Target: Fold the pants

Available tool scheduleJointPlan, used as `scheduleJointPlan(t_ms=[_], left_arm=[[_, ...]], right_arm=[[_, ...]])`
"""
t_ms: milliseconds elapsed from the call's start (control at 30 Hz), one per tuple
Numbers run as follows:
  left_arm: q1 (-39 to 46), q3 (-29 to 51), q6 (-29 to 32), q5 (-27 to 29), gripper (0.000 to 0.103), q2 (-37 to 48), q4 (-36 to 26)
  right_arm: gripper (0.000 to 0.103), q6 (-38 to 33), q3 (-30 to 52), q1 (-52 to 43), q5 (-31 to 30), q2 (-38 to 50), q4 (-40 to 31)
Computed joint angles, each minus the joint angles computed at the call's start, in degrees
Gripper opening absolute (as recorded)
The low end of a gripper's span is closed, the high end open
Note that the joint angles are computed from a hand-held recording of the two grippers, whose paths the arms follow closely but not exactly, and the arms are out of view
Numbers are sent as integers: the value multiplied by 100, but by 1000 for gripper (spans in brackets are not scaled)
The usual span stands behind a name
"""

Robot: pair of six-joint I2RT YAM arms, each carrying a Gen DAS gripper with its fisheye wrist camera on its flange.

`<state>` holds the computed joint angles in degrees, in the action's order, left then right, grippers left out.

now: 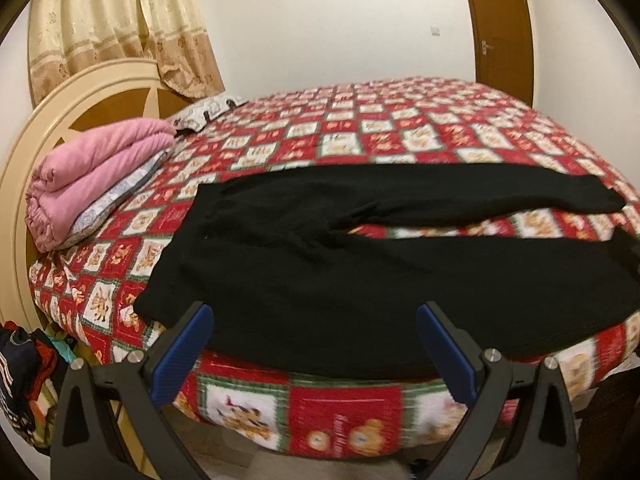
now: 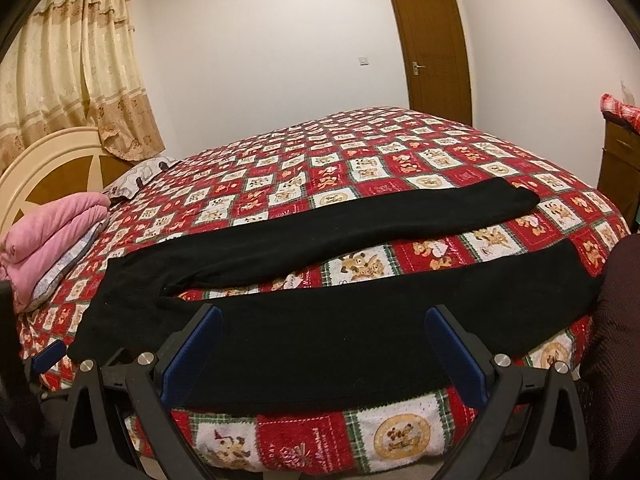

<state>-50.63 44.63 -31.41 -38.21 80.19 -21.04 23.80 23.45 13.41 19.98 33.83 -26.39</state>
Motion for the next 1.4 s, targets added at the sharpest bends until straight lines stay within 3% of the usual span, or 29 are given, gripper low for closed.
scheduleJointPlan(t_ms=[167,267,533,800,1000,1133,1233,1400], left_arm=[[1401,-207,771,886,103,203,500],[2283,68,1299,1321,103,468,595],[3771,2012,2621,1966,103,2075,594],[4366,4004,2773,2654,103,3650,23],[4756,4913,2495,3678,103,4408,-344],[4972,5307,2312,4312,102,4795,-589],[4989,5240,2428,4401,102,4767,-409],[4972,5558,2580,4278,96,4981,-456]], right_arm=[[102,-678,-156,-579,-540,746,694],[102,-1005,-3,-859,-903,1335,1089],[102,-1638,1596,-773,-1354,3593,1800],[102,-2166,3217,-480,-1692,5635,1858],[102,-3184,4768,-491,-2012,7114,1336],[101,-3456,6161,-728,-2436,8195,755],[101,-3472,7398,-920,-3023,9068,-4],[95,-3791,8955,-813,-2717,10287,-774]])
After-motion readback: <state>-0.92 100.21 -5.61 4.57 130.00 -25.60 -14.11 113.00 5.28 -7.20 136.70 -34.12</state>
